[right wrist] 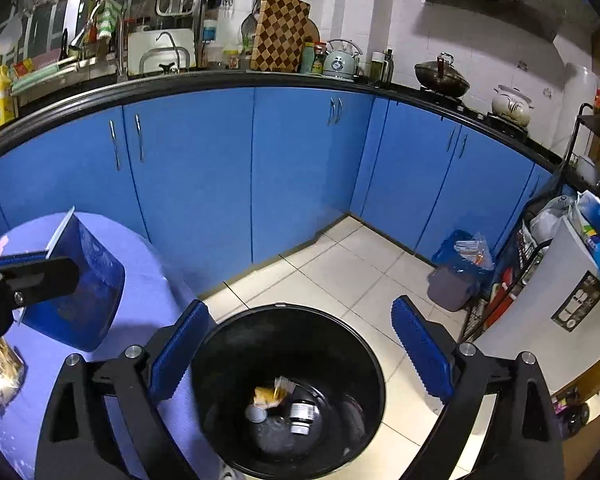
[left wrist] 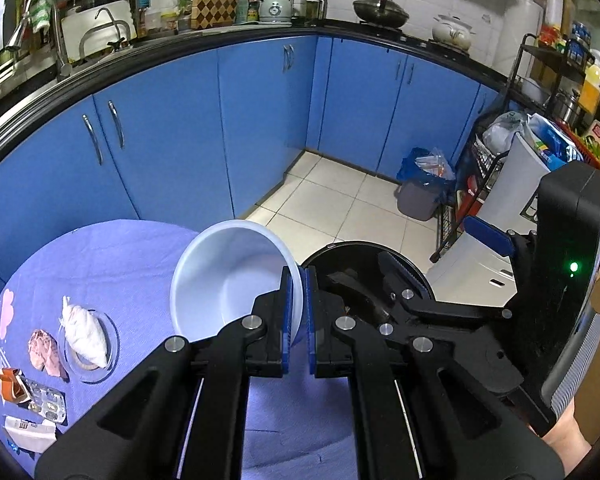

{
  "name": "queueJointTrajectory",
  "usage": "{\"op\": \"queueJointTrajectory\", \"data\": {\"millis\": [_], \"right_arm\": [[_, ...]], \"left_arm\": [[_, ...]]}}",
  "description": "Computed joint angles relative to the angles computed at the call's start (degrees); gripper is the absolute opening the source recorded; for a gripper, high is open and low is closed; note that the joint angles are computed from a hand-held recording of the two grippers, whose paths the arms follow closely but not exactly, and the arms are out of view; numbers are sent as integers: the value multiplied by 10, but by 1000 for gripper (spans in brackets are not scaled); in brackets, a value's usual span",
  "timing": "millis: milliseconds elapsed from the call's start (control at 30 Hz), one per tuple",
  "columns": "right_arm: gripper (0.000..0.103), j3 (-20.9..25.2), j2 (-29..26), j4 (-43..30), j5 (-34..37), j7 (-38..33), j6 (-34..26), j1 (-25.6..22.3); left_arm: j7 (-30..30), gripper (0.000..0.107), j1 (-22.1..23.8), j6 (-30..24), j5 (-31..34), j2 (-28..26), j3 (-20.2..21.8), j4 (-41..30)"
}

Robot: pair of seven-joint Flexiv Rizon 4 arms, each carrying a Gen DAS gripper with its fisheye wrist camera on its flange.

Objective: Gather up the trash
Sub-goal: 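Carry both items to the black bin and open the right gripper to drop the wrapper, then lower the blue paper bowl into the black bin and open the left gripper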

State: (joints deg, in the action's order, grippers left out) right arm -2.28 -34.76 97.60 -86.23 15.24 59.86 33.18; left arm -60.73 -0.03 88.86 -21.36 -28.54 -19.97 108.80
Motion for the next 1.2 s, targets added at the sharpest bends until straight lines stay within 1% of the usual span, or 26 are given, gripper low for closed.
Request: {"op": "queueJointTrajectory", "data": {"millis": [167, 333, 500, 733, 800, 900, 933, 967, 1033, 1133, 1200], "right_arm": [[90, 2, 13, 20, 4, 0, -29, 3], [90, 10, 24, 37, 12, 0, -52, 0], [90, 16, 40, 61, 7, 13, -57, -11], [90, 24, 51, 80, -4, 37, -61, -26], [90, 26, 51, 81, -4, 38, -61, -28], [90, 28, 51, 81, -2, 38, -61, -30], [90, 29, 51, 81, -3, 38, -61, -30], [90, 29, 51, 81, -3, 38, -61, -30], [90, 29, 49, 80, -6, 38, -59, -29], [90, 29, 44, 75, -4, 33, -57, -28], [90, 28, 42, 73, -4, 33, -55, -27]], "left_arm": [[-3, 6, -20, -12, 7, -6, 13, -16], [1, 6, -37, -19, 13, -14, 16, -35], [7, 6, -52, -22, 18, -21, 14, -54], [6, 6, -81, -32, 27, -37, 31, -92], [0, 7, -95, -38, 33, -42, 46, -106], [-28, 9, -125, -49, 46, -51, 86, -128], [-34, 9, -126, -58, 47, -53, 90, -132], [-38, 9, -126, -56, 49, -54, 91, -132], [-54, 9, -136, -55, 58, -57, 109, -136], [-61, 9, -126, -76, 57, -59, 103, -142], [-72, 9, -130, -83, 60, -60, 112, -146]]}}
